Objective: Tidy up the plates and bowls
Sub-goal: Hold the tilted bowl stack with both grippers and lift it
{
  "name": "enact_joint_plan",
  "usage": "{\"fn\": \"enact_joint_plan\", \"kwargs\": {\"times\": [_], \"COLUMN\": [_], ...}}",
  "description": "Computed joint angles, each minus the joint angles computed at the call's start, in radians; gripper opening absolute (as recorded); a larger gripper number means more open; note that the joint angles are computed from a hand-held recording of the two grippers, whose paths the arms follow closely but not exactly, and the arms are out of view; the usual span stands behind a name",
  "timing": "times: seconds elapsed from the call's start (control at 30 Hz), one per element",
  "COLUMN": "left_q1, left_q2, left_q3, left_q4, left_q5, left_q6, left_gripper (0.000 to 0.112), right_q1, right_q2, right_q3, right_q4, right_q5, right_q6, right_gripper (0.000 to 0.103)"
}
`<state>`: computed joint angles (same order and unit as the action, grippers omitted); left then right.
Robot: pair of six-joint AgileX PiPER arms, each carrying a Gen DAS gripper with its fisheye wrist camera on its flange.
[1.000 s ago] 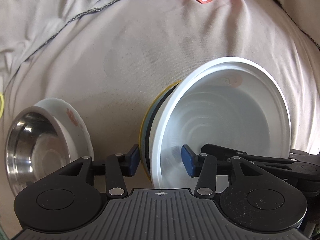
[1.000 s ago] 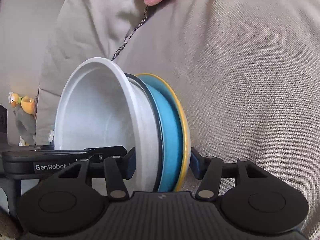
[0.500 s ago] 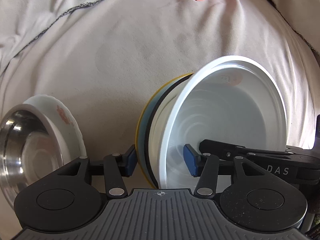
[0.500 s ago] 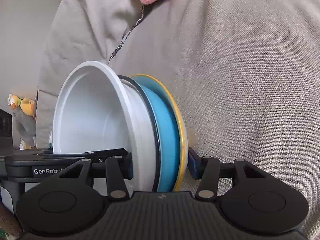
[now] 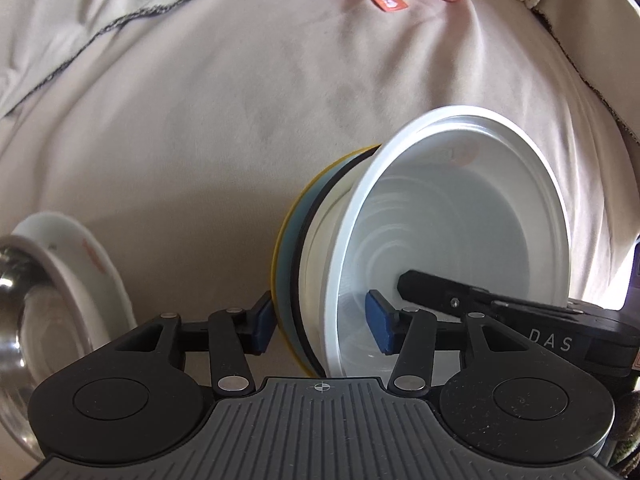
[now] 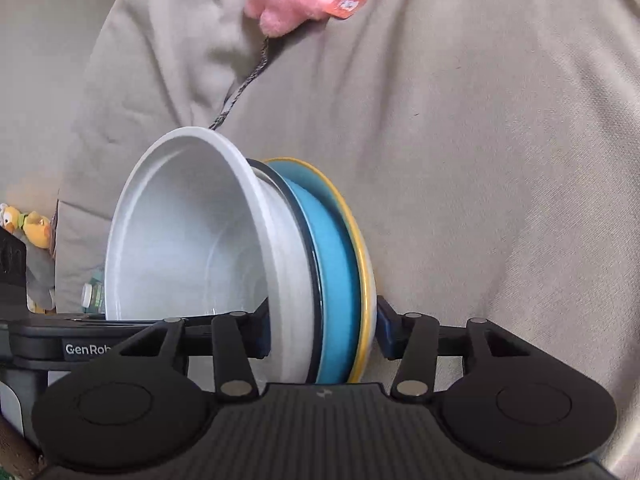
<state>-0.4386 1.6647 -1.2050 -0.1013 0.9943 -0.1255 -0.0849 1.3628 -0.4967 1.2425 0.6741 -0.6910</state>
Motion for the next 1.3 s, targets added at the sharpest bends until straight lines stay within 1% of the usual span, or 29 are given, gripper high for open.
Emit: {"fn": "enact_joint_plan", "kwargs": {"times": [0.1, 0.2, 0.23, 0.27, 0.3, 0.33, 0.37, 0.43, 0.47, 0.53, 0.67, 0.9, 1.0, 1.1, 1.3], "left_q1": [-0.013, -0.011, -0.01, -0.011, -0.011, -0.011, -0.012, -0.014, -0.015, -0.017, -0.017, -0.045, -0.039, -0.028, -0.005], "left_q2": [0.014, 0.023, 0.028, 0.031, 0.036, 0.04, 0.046, 0.048, 0.047, 0.046, 0.051, 0.035, 0.027, 0.025, -0.005], "left_q3": [-0.018, -0.021, -0.025, -0.025, -0.028, -0.029, -0.031, -0.028, -0.027, -0.028, -0.027, 0.003, 0.015, 0.022, 0.055], "left_q4": [0.018, 0.012, 0.012, 0.014, 0.013, 0.011, 0.01, 0.006, 0.006, 0.008, 0.006, 0.027, 0.018, 0.013, 0.032], "left_q5": [0.001, 0.005, 0.008, 0.008, 0.008, 0.009, 0.006, 0.0, 0.0, 0.001, -0.004, -0.032, -0.038, -0.04, -0.046], "left_q6": [-0.016, -0.01, -0.006, -0.004, -0.004, -0.003, -0.003, -0.001, 0.003, 0.009, -0.007, -0.026, -0.01, 0.003, 0.0], "left_gripper": [0.053, 0.053, 0.053, 0.054, 0.054, 0.055, 0.055, 0.055, 0.055, 0.055, 0.055, 0.058, 0.057, 0.057, 0.057], "right_q1": [-0.038, -0.056, -0.059, -0.065, -0.048, -0.046, -0.056, -0.102, -0.113, -0.111, -0.048, -0.052, -0.045, -0.025, 0.02], "right_q2": [0.018, 0.028, 0.019, -0.01, -0.037, -0.055, -0.058, -0.038, -0.024, -0.005, 0.005, 0.002, -0.005, -0.022, -0.008], "right_q3": [-0.001, -0.006, -0.005, -0.001, -0.009, -0.018, -0.028, -0.043, -0.044, -0.042, -0.036, -0.034, -0.02, -0.01, -0.015], "right_q4": [0.006, -0.002, 0.0, -0.03, -0.075, -0.111, -0.131, -0.134, -0.128, -0.118, -0.08, -0.09, -0.062, -0.058, -0.034], "right_q5": [0.037, 0.056, 0.044, 0.024, -0.011, -0.024, -0.01, 0.06, 0.08, 0.095, 0.04, 0.057, 0.039, 0.017, 0.009], "right_q6": [-0.037, -0.053, -0.063, -0.053, -0.007, 0.018, 0.024, -0.001, -0.011, -0.029, -0.021, -0.036, -0.037, -0.001, 0.012], "right_gripper": [0.049, 0.049, 0.048, 0.048, 0.048, 0.048, 0.048, 0.048, 0.048, 0.048, 0.047, 0.047, 0.048, 0.048, 0.048]}}
